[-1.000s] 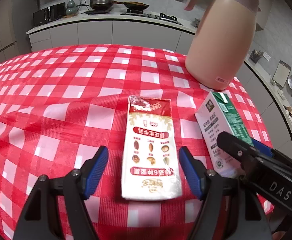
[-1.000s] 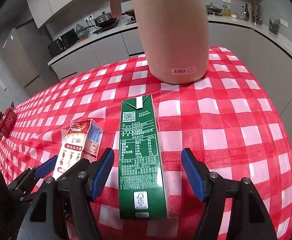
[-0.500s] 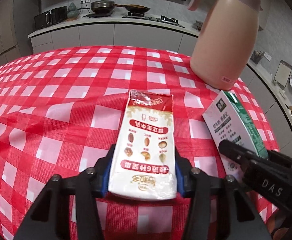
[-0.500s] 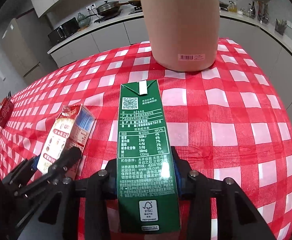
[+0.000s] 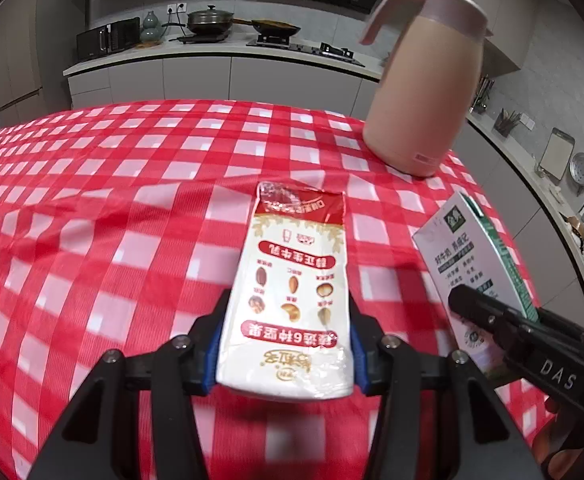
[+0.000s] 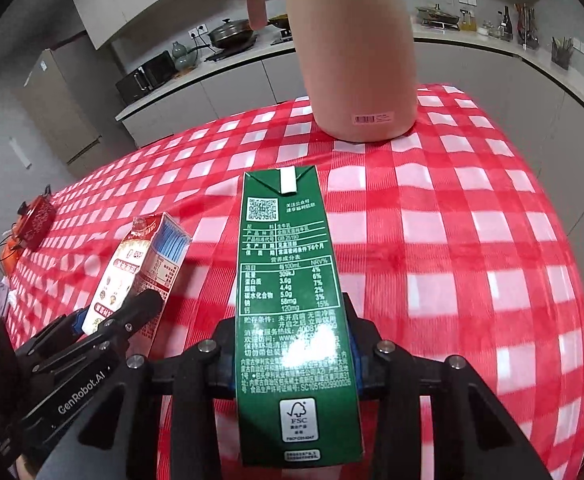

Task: Collect trash
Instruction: 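Carry both cartons over the black bin and open both tools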

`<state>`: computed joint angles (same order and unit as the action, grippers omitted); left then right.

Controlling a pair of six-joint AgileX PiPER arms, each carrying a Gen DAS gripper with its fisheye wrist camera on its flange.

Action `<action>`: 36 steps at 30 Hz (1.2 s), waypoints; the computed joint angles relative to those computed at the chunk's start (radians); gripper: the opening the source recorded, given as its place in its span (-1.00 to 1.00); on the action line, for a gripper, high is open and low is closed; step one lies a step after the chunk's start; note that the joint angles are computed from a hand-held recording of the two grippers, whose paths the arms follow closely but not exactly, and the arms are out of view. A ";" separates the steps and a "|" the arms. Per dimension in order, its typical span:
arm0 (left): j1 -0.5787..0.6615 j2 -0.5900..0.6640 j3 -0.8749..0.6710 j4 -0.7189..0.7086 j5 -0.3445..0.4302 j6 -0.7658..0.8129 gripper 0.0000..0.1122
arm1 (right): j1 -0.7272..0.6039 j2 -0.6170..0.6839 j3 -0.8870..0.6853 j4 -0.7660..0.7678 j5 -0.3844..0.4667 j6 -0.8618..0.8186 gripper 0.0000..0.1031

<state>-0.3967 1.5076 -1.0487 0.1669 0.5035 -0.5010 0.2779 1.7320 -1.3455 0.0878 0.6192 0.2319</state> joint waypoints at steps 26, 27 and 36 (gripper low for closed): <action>-0.631 -0.147 0.035 0.484 0.294 -0.792 -0.09 | -0.461 -0.579 0.513 0.483 0.233 -0.667 -0.21; -0.655 -0.133 0.016 0.492 0.302 -0.805 -0.09 | -0.507 -0.595 0.516 0.498 0.262 -0.701 -0.21; -0.780 -0.002 -0.143 0.505 0.323 -0.810 -0.09 | -0.921 -0.671 0.518 0.606 0.493 -0.964 -0.21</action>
<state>-1.1767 1.5058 -1.1919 0.6716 0.8268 -1.3111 -0.6435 1.0611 -0.8270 0.6941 1.1126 -0.7323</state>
